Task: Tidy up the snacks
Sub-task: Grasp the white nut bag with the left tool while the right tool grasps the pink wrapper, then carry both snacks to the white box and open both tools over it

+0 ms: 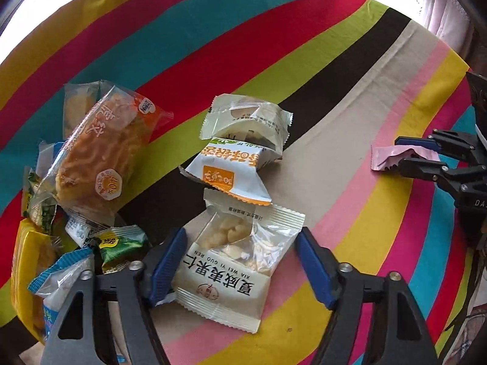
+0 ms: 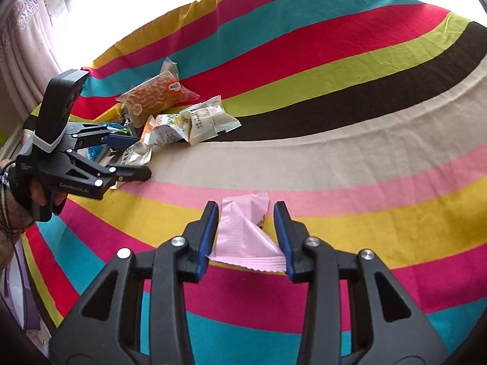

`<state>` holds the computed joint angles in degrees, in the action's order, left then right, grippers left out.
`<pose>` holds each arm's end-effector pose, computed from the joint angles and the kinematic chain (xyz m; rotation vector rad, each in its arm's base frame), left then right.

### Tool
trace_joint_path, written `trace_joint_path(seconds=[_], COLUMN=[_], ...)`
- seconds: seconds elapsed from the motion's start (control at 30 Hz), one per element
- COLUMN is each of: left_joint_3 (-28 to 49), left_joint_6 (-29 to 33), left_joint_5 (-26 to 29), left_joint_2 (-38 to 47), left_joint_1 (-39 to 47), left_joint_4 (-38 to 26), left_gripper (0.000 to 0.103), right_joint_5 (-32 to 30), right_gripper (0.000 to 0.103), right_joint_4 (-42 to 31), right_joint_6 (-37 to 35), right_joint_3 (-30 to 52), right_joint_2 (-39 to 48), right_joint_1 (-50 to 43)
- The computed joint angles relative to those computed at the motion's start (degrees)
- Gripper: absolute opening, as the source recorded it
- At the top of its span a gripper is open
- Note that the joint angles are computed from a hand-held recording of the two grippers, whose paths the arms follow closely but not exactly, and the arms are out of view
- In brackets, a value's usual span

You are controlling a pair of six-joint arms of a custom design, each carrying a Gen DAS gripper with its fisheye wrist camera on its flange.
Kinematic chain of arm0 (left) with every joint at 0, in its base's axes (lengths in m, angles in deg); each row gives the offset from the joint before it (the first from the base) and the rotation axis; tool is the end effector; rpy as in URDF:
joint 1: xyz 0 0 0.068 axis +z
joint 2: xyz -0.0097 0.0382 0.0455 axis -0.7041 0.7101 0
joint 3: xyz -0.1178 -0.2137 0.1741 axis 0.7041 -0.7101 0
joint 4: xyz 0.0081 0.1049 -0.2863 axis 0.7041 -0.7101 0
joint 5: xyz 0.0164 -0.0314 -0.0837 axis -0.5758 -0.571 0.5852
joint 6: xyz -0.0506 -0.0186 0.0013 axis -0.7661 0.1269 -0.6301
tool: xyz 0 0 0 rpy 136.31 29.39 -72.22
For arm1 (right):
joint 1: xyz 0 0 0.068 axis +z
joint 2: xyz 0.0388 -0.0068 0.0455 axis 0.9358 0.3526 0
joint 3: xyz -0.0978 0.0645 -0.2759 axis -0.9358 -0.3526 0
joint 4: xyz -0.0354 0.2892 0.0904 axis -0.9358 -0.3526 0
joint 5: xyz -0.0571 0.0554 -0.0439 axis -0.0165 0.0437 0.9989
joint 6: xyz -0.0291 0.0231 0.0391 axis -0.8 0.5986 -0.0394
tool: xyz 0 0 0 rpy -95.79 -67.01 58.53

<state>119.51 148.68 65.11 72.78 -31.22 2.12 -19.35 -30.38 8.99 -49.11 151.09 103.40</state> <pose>0.3963 0.0794 0.1472 1.1314 2.4216 -0.3101 0.2339 0.1484 0.1377 0.0309 2.3934 0.2574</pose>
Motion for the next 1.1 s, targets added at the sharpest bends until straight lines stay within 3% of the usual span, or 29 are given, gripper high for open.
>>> trace_joint_path(seconds=[0.03,0.17,0.27,0.33,0.43,0.53,0.63,0.67,0.7,0.77,0.83,1.1], left_joint_3=[0.31,-5.87,-12.51,-15.33,-18.21,-18.97,-20.43,-21.17,-21.44,-22.25,-21.39,-27.6], left_joint_6=[-0.21,3.44,2.8,1.42,-1.63,-4.21,-3.7,-4.01,-4.63,-7.54,-9.68,-5.9], left_joint_5=[0.33,3.15,2.9,3.2,1.89,2.48,2.95,3.16,3.42,3.74,4.41,7.6], left_joint_2=[-0.36,-6.2,-11.08,-13.13,-14.28,-13.67,-14.58,-15.13,-15.34,-16.11,-16.11,-24.7], left_joint_1=[0.76,4.46,6.69,8.28,9.52,9.01,9.02,9.07,9.22,8.97,9.17,16.51], left_joint_4=[-1.39,-4.14,-0.05,2.46,7.88,9.16,9.6,10.12,10.44,11.94,9.65,2.82], left_gripper=[0.045,0.045,0.052,0.068,0.082,0.084,0.084,0.084,0.081,0.059,0.049,0.047], right_joint_5=[0.27,1.0,1.7,2.04,3.34,4.94,7.57,8.28,9.11,9.17,9.61,14.32], right_gripper=[0.042,0.042,0.043,0.043,0.046,0.054,0.056,0.055,0.044,0.042,0.042,0.042], right_joint_4=[0.22,-0.41,-0.56,-1.44,-2.59,-3.78,-5.36,-6.05,-6.61,-6.56,-6.6,-11.64], right_joint_6=[0.38,1.44,1.74,1.67,1.48,1.93,2.26,2.31,2.48,2.53,3.8,15.66], right_joint_3=[0.29,0.41,0.21,1.17,1.57,1.76,2.51,2.98,3.41,3.34,2.92,0.98], right_joint_2=[0.42,1.37,1.97,3.02,2.98,2.77,3.44,3.84,4.29,4.11,3.7,-2.1], right_joint_1=[0.67,2.64,3.17,3.19,3.9,5.13,6.84,7.18,7.38,7.24,7.87,18.31])
